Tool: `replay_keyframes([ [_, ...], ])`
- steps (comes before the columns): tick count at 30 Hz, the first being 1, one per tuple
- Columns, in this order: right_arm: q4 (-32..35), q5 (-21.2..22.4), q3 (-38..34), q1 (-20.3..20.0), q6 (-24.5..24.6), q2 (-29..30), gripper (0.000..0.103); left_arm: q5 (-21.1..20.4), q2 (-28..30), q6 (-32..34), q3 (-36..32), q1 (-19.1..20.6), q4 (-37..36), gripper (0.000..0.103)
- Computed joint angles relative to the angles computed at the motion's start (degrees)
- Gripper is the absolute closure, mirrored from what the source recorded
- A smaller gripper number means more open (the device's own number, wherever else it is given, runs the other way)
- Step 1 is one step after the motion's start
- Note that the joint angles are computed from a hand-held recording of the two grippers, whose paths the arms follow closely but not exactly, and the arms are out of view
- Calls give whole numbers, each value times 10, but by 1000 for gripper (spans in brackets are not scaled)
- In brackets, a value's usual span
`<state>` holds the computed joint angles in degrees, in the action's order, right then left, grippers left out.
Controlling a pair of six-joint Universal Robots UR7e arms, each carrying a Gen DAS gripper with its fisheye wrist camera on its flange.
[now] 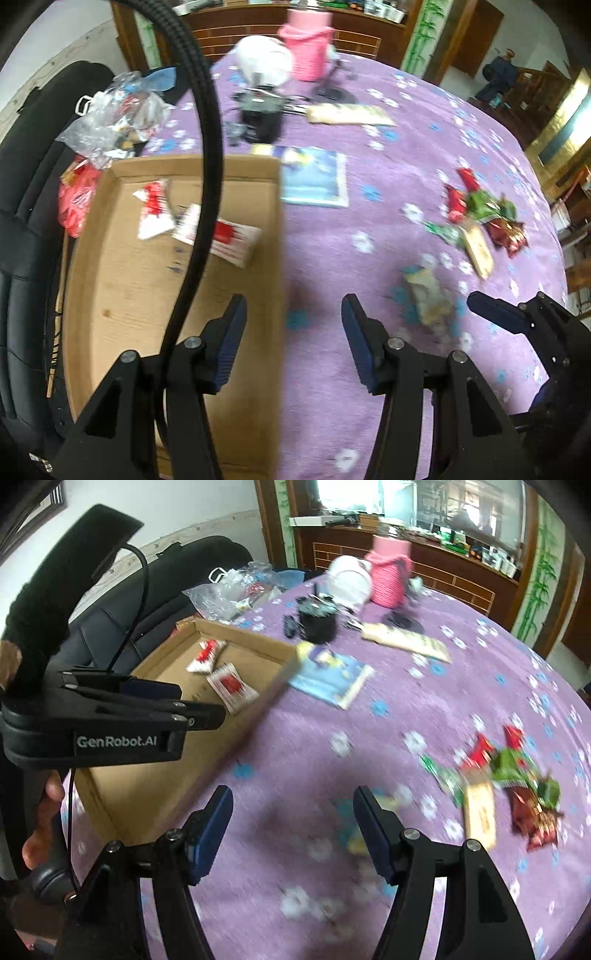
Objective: Organize snacks
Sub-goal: 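Move both tools back to the snack pile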
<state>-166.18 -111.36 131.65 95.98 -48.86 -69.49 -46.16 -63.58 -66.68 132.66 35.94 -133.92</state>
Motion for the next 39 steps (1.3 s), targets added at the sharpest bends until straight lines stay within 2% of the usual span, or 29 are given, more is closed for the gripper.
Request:
replay_keyframes([
  [9,16,-10,31,-72,-48,-83,35,-22,92,-19,-25,-35,-59,48],
  [12,20,-8,37,-97,-59,-105,34,-24,126,-33,-40,-42,-55,48],
  [18,26,-8,39,-141,-78,-135,34,-32,163,-46,-57,-45,-61,48],
  [23,41,-6,32,-168,-86,-152,34,-38,170,-58,-60,-38,-64,48],
  [30,52,-3,21,-188,-91,-159,33,-39,170,-73,-69,-24,-65,48],
  [39,60,2,0,-181,-89,-142,33,-28,192,-80,-114,7,-34,45],
])
